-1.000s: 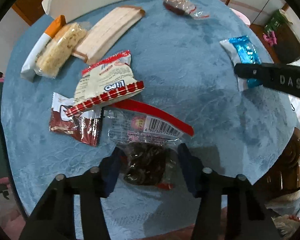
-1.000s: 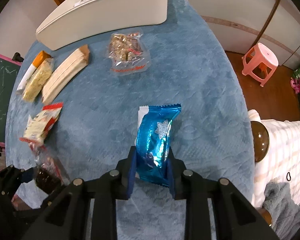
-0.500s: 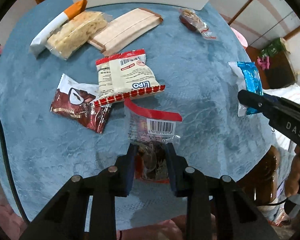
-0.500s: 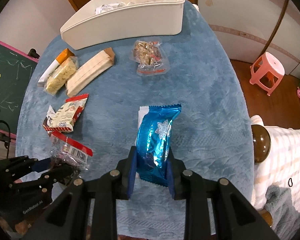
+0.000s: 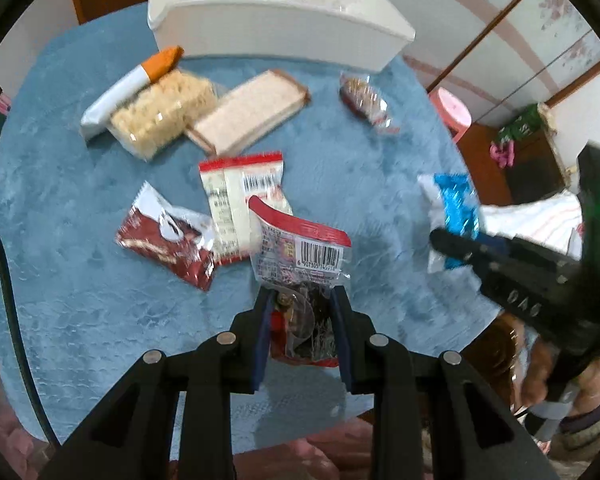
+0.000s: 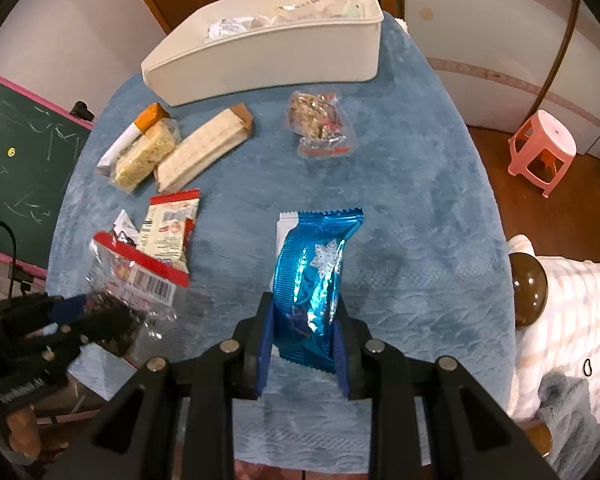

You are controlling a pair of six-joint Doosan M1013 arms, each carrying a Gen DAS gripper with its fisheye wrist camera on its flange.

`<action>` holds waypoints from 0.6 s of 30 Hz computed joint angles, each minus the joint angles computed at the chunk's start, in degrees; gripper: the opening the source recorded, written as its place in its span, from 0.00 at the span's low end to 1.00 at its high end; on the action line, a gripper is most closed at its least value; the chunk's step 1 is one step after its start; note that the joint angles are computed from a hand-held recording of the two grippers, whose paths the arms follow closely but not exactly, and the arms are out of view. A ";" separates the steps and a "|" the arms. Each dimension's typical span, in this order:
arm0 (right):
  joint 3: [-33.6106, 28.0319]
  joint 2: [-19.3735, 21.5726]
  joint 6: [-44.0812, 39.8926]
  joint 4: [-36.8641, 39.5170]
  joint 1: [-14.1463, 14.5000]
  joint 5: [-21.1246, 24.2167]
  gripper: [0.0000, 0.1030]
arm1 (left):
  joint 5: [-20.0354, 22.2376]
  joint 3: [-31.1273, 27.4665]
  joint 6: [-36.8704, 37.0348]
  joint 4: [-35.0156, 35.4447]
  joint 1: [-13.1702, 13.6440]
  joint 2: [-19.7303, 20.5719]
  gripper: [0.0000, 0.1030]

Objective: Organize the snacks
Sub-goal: 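Lift both held snacks and carry them over the white bin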

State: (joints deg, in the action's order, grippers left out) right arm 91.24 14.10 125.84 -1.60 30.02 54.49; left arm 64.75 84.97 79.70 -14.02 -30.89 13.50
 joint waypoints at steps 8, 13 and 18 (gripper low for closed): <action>-2.31 -0.87 -1.23 -0.64 0.08 -2.64 0.25 | -5.94 -5.41 0.45 0.58 0.85 -0.60 0.25; -5.26 -0.83 -0.94 -2.89 -0.34 -4.96 0.25 | -10.55 -10.36 1.48 1.55 1.48 0.13 0.25; -9.22 -0.02 -0.67 -5.41 -1.24 -7.51 0.25 | -12.45 -16.97 2.03 3.45 2.32 2.65 0.25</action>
